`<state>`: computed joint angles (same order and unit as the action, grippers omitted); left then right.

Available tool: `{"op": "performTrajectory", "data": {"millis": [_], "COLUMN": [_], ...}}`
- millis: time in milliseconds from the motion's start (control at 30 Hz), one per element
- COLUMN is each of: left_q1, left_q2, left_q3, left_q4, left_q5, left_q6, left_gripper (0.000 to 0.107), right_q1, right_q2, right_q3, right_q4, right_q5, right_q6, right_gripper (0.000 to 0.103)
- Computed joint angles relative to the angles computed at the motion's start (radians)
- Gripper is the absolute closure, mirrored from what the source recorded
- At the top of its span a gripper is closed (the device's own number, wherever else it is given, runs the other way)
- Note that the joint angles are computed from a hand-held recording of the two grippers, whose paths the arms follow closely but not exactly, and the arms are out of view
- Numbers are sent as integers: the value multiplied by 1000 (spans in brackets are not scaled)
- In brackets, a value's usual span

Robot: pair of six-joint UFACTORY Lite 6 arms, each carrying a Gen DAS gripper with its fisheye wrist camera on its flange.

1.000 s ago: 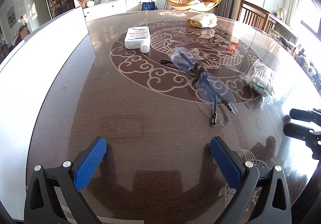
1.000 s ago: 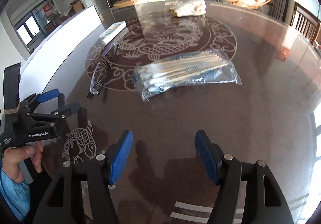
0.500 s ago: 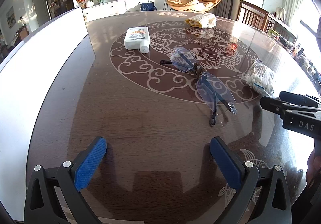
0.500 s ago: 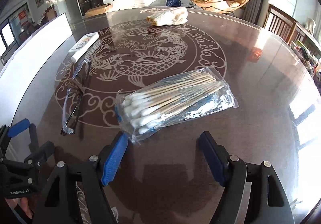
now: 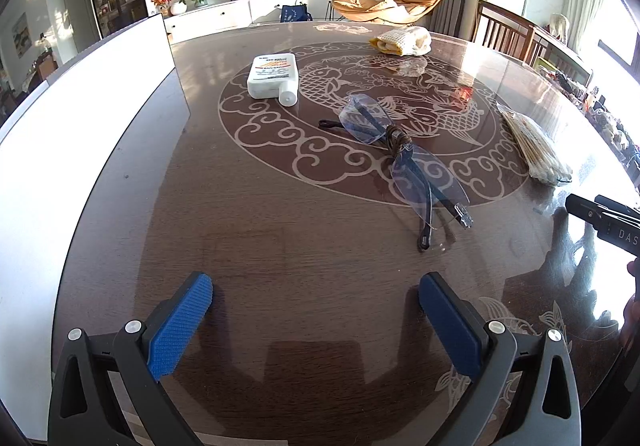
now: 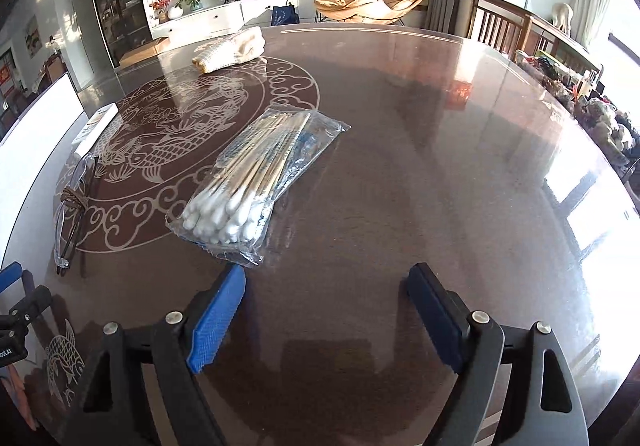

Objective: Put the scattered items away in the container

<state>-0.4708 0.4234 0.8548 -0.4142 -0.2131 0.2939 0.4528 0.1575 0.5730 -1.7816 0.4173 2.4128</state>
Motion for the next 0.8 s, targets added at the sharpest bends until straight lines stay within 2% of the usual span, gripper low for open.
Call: {"op": "performTrajectory", "data": {"millis": [800], "left_q1": [0], "left_q2": [2], "left_q3": [2], "left_q4": [1], "left_q5": [0], "left_q6": [-1], "left_gripper": [4], "right_q1": [28], "right_q2": [0], "right_q3": [-23], "right_q4": [-31], "right_q5": [38], "right_q6": [68], "right_gripper": [17]}}
